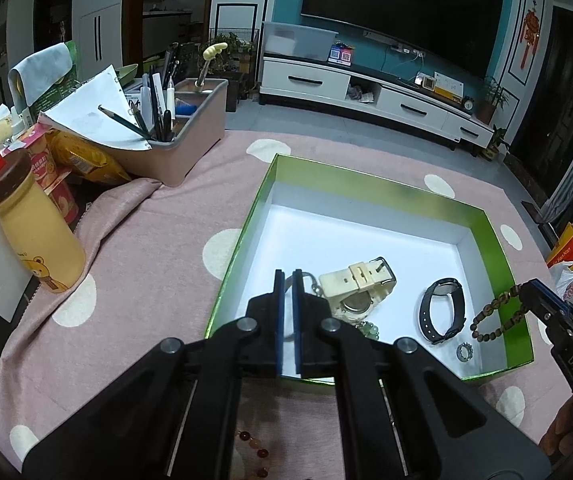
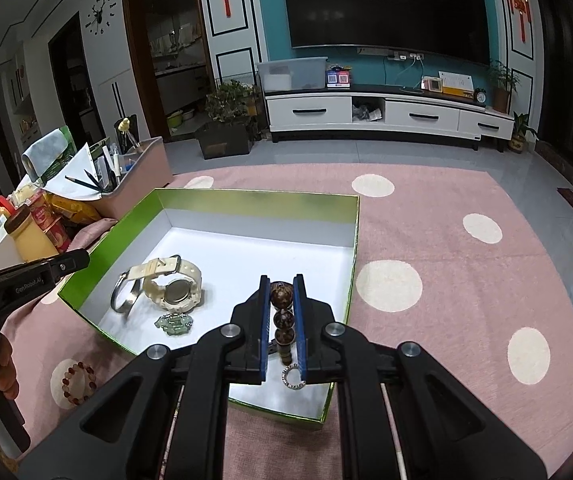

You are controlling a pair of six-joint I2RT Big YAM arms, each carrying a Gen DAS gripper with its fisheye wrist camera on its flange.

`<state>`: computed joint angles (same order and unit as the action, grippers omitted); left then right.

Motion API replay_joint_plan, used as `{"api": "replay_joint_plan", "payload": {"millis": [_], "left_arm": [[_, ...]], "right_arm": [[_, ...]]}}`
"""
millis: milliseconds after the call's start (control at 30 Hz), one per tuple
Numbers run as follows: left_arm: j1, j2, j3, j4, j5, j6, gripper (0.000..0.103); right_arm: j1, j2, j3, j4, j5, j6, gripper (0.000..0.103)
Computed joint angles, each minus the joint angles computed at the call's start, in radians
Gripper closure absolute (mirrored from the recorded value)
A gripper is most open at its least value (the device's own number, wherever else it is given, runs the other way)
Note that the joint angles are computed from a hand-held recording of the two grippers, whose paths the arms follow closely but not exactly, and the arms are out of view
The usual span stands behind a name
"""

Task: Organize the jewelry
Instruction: 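Carry the bangle and bead bracelet into the green box and release both, then withdraw both open tools from the box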

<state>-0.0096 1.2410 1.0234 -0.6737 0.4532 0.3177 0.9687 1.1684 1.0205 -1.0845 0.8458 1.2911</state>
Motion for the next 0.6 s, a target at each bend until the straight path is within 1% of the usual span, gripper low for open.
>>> {"api": "replay_joint_plan", "payload": {"millis": [167,233,300,367,433,500,533,600], "left_arm": [[-0.001,-0.008,-0.003,-0.005,0.007,0.006,0.100],[-0.001,-0.012,-0.005,-0.007,0.006,0.008,0.100],[0.000,-0.013,-0.004,-0.015,0.009,0.009,0.093],[0.001,-0.019,-0.006,-0.015,0.012,0.009,0.079],[0.004,-0.026,-0.007,-0.017,0.016,0.009,0.071],[0.007,-0.033,-0.009,-0.018,0.020,0.010,0.061],[0.008,-0.035,-0.010,-0.017,0.021,0.010,0.053],[0.010,-0.042,-0.012,-0.020,0.023,0.011,0.046]], "right_arm": [[-0.003,0.002,0.000,-0.011,-0.007,0.017,0.091],[-0.003,-0.002,0.000,-0.013,-0.010,0.022,0.086],[0.004,-0.006,-0.003,-0.017,-0.001,0.043,0.068],[0.013,-0.008,-0.001,-0.027,0.010,0.059,0.065],[0.025,-0.010,0.003,-0.035,0.020,0.068,0.064],[0.034,-0.010,0.006,-0.040,0.028,0.075,0.062],[0.039,-0.009,0.009,-0.045,0.033,0.082,0.061],[0.050,-0.008,0.016,-0.054,0.046,0.091,0.056]]}}
